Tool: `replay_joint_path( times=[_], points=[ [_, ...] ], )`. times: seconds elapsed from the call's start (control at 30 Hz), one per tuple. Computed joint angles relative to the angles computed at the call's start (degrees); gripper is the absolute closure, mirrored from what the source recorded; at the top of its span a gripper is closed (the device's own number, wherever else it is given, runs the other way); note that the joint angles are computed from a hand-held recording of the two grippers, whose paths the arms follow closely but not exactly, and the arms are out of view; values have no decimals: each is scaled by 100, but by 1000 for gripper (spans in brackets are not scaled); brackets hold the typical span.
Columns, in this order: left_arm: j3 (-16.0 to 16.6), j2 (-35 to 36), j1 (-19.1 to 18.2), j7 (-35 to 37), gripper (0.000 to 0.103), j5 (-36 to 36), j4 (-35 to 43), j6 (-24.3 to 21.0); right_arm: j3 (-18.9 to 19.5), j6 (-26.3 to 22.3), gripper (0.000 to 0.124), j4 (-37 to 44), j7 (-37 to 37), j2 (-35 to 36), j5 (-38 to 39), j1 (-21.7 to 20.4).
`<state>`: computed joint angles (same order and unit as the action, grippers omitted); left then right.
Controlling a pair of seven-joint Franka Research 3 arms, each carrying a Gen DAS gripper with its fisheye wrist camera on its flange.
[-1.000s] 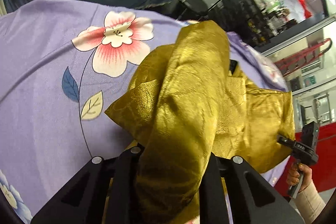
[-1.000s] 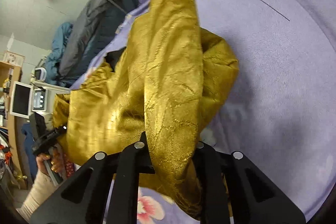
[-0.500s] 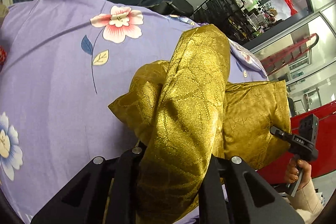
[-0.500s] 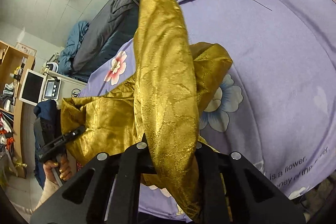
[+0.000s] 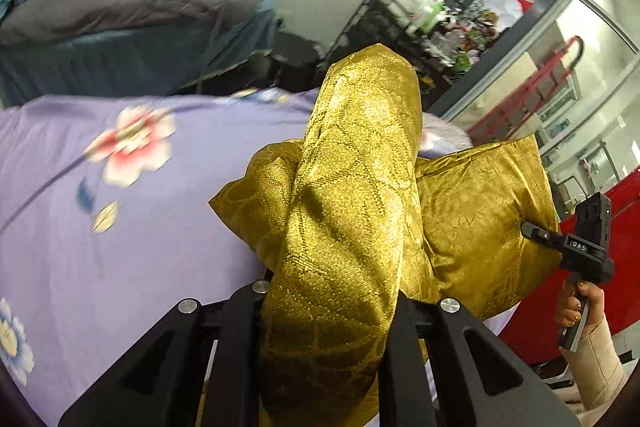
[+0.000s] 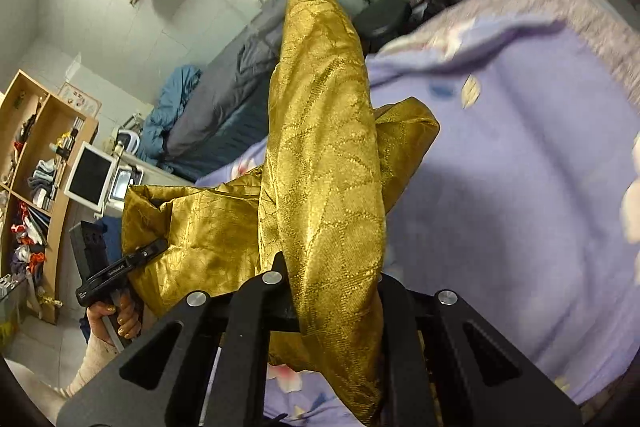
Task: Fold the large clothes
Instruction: 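Lift the hem with both tools and fold it up toward the collar, then lay the folded jacket down and open both tools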
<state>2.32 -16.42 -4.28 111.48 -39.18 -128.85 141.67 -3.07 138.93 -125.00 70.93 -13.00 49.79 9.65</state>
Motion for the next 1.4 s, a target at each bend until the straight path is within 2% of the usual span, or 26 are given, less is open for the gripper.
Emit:
replay_joint_path(
  times=[0.07, 0.2, 0.3, 0.4, 0.47, 0.57, 0.67, 0.77, 0.83, 0.87, 1.0, 1.07, 1.13, 1.17, 1.23, 1.33, 1.4],
  points=[
    [-214, 518, -241, -82, 91, -266, 566, 137, -287, -126, 114, 165, -235, -21, -50, -234],
    [-822, 1717, -417, -397, 91, -280, 1845, 257, -768, -368, 114, 398, -378, 31, -96, -832],
    [-1255, 2742, -518, -822, 91, 110, 2900, 164, -987, -466, 114, 521, -312, 206, -265, -1327],
    [-1474, 3608, -717, -1395, 91, 880, 3726, 4, -1096, -434, 114, 656, -232, 537, -430, -1743],
    [-1506, 4076, -853, -1794, 90, 1370, 4146, -104, -1110, -381, 114, 811, -206, 896, -510, -1966],
    [-1287, 4652, -1139, -2757, 90, 2283, 4730, -396, -1101, -473, 114, 1064, 69, 1485, -452, -2314],
    [-1357, 4993, -1026, -3258, 87, 2447, 5003, -488, -952, -362, 113, 1223, 29, 1908, -253, -2526],
    [-1445, 5346, -967, -3409, 84, 2816, 5441, -714, -751, -73, 112, 1392, -207, 2221, -298, -2581],
    [-1475, 5602, -987, -3530, 77, 3130, 5789, -962, -671, -93, 108, 1589, -170, 2462, -240, -2649],
    [-1498, 5663, -973, -3625, 74, 3236, 5856, -1021, -635, -43, 107, 1501, -156, 2428, -195, -2675],
    [-1545, 5676, -952, -3998, 52, 3574, 5820, -1036, -602, 150, 94, 1373, -69, 2427, -289, -2711],
    [-1568, 5698, -921, -4113, 47, 3669, 5879, -1136, -619, 273, 77, 1264, 194, 2318, -559, -2646],
    [-1525, 5677, -941, -4235, 36, 3828, 5944, -1287, -678, 486, 57, 1187, 557, 2271, -866, -2598],
    [-1473, 5589, -962, -4311, 34, 3948, 5864, -1268, -698, 542, 55, 1137, 674, 2227, -938, -2605],
    [-1289, 5333, -1038, -4575, 16, 4315, 5602, -1105, -726, 632, 51, 1092, 923, 2154, -1004, -2627],
    [-1048, 4819, -1088, -5054, 10, 4903, 5043, -785, -808, 861, 47, 963, 1521, 1941, -1491, -2577],
    [-945, 4637, -1118, -5288, 8, 5280, 4935, -917, -843, 1053, 46, 821, 1841, 1706, -1962, -2527]
  ],
)
